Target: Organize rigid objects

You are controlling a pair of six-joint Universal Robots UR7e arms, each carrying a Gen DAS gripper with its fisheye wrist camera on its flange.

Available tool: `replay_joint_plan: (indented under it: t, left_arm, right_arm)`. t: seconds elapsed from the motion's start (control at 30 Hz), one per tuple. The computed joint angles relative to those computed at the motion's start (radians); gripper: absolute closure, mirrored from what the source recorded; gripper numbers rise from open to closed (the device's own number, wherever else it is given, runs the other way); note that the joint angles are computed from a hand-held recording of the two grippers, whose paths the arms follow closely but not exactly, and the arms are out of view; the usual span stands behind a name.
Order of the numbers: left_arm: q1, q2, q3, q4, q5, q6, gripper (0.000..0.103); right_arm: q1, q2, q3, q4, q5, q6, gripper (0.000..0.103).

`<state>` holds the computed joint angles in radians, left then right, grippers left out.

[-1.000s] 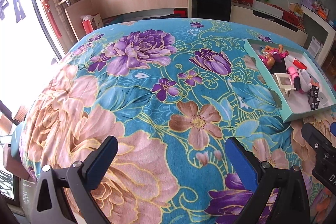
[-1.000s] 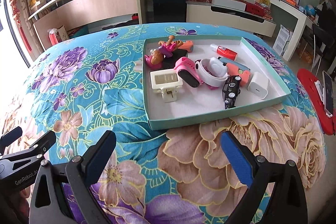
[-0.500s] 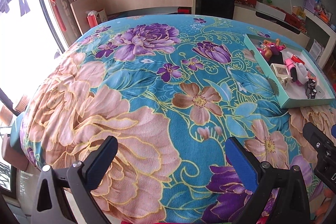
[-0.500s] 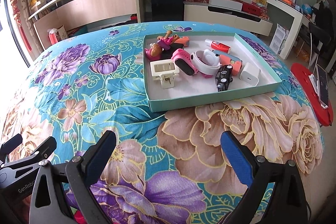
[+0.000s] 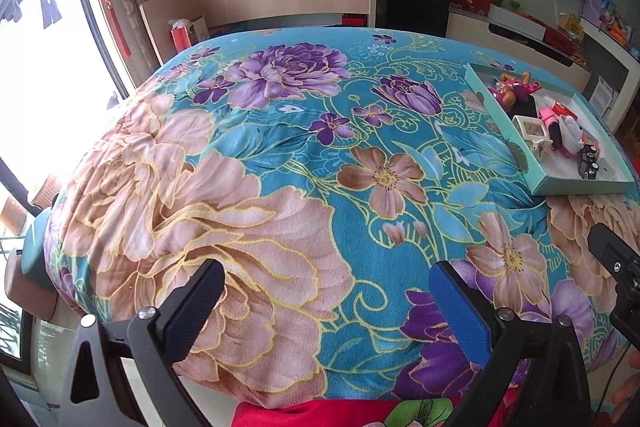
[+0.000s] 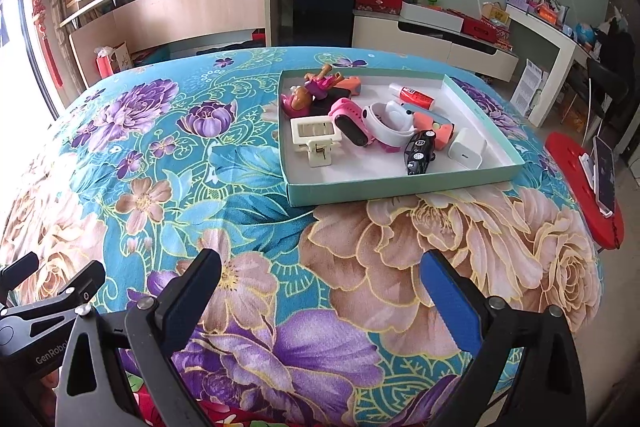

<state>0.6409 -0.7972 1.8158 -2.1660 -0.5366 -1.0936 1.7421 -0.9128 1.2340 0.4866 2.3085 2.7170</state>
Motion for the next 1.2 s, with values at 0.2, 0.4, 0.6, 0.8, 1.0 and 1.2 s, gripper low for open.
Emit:
replay_joint_plan:
  t: [0.2,0.4,0.6,0.8,1.0,1.2]
  left_arm:
    - [-0.01,-0.008,0.004,0.014,0.002,-0.006,0.0]
    - [-0.014,-0.016,0.006,0.026,0.0,-0.012,0.0]
    - [-0.015,-0.025,0.005,0.044,-0.007,-0.021,0.0]
    - [-0.014,-0.033,0.005,0.052,-0.009,-0.031,0.0]
    - [-0.017,-0.038,0.001,0.063,-0.004,-0.036,0.0]
    - [-0.017,-0.042,-0.001,0.076,-0.007,-0.043,0.0]
  right_arm:
    - [0.004,-0.012,0.01,0.007,0.015,0.004,0.003]
    - [0.007,-0.011,0.012,0.011,0.023,0.004,0.003]
    - [0.007,-0.008,0.007,0.02,0.027,0.007,0.003]
    - [0.006,-0.002,0.001,0.031,0.03,0.01,0.003]
    - [0.005,-0.001,-0.002,0.039,0.033,0.015,0.003]
    - [0.005,0.0,-0.005,0.046,0.034,0.019,0.003]
